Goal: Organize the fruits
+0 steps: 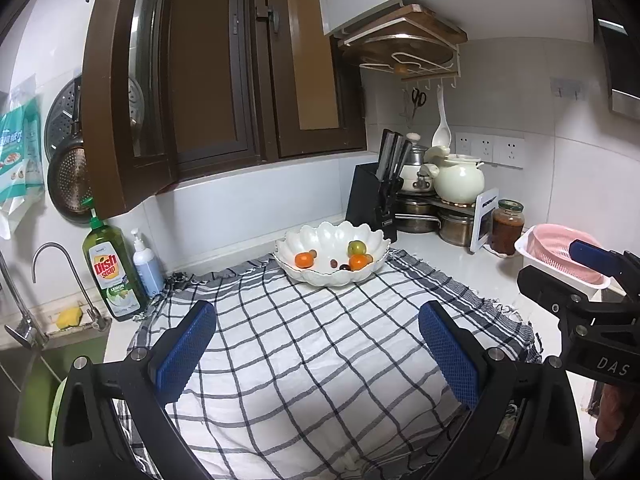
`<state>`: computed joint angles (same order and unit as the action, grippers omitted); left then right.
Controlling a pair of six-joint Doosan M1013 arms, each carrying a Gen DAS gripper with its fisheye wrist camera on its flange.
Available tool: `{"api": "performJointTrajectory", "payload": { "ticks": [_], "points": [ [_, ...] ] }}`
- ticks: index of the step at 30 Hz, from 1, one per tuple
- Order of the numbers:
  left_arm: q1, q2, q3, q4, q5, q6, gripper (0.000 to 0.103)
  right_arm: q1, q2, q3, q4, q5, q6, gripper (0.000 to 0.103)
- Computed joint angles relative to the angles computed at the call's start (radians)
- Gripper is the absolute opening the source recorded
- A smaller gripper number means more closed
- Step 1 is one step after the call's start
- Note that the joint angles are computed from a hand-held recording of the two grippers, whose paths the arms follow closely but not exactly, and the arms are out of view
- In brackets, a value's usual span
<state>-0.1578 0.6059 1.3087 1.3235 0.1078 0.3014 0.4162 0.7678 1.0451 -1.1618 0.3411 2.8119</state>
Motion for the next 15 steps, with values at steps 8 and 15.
{"api": "performJointTrajectory", "payload": {
  "ticks": [8,15],
  "points": [
    [-0.002,0.003,-0.004,-0.012,-0.006,0.013,0.103,-0.002,-0.002,0.003,0.004,0.004,0.001,0.092],
    [-0.005,0.006,-0.006,-0.012,-0.009,0.013,0.103,-0.003,-0.002,0.004,-0.007,0.008,0.012,0.092]
  ]
}}
